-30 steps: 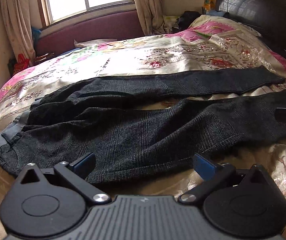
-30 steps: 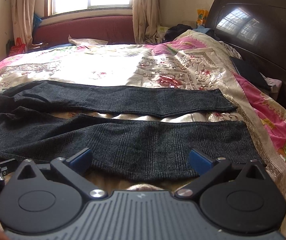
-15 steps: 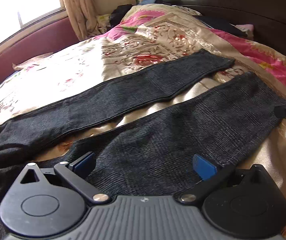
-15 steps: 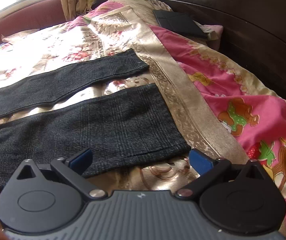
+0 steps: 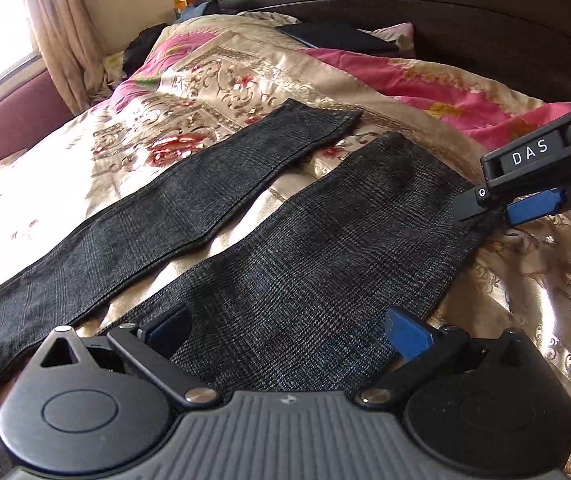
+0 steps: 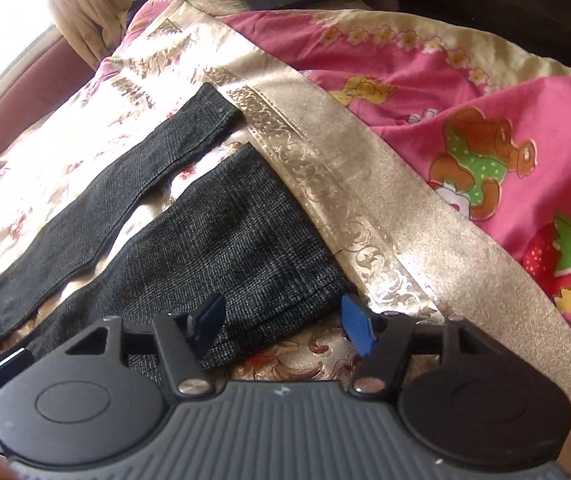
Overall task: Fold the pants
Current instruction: 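Move both tools to the trouser leg ends and grasp the hems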
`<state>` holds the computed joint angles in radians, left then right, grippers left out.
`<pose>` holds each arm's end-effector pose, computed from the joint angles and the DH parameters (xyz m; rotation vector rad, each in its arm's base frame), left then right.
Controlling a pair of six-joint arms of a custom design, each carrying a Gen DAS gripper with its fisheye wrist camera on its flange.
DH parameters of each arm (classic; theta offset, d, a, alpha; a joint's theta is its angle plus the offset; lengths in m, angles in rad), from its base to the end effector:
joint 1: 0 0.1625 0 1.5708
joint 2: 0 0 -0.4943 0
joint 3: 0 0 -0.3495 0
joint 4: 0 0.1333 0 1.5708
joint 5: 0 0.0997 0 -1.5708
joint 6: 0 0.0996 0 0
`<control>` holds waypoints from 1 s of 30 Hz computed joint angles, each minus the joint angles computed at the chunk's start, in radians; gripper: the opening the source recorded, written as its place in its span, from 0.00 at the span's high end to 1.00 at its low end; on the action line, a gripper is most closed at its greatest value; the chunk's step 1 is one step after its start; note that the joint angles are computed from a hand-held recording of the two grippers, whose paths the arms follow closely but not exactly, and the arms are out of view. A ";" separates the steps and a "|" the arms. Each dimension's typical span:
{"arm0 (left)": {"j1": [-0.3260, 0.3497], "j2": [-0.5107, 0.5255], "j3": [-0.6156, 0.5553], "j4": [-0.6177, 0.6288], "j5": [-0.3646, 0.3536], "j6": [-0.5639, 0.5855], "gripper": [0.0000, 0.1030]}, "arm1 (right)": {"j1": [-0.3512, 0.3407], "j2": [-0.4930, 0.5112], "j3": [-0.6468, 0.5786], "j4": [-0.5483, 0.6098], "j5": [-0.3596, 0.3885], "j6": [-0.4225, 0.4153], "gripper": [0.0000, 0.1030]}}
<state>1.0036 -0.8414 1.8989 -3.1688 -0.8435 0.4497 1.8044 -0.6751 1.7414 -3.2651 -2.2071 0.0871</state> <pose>-0.1674 -0.6342 0.2141 0.9310 2.1813 -0.7050 0.2301 -0.6469 0.1592 -0.0825 -2.4763 0.9193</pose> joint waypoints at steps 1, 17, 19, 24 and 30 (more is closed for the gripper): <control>0.000 0.004 -0.002 -0.007 -0.006 0.012 0.00 | -0.001 -0.011 0.010 -0.002 0.000 0.002 0.38; -0.002 0.062 -0.054 0.047 -0.098 -0.025 0.00 | -0.062 -0.049 0.035 -0.047 0.191 0.164 0.95; -0.003 0.073 -0.061 0.048 -0.130 -0.025 0.00 | -0.049 -0.055 0.038 -0.058 0.139 0.122 0.97; -0.021 0.073 -0.055 0.065 -0.129 0.008 0.00 | -0.039 -0.061 -0.005 0.093 0.041 0.109 0.89; 0.003 -0.040 -0.006 0.040 -0.069 0.013 0.00 | 0.049 -0.051 -0.029 0.114 -0.136 0.008 0.87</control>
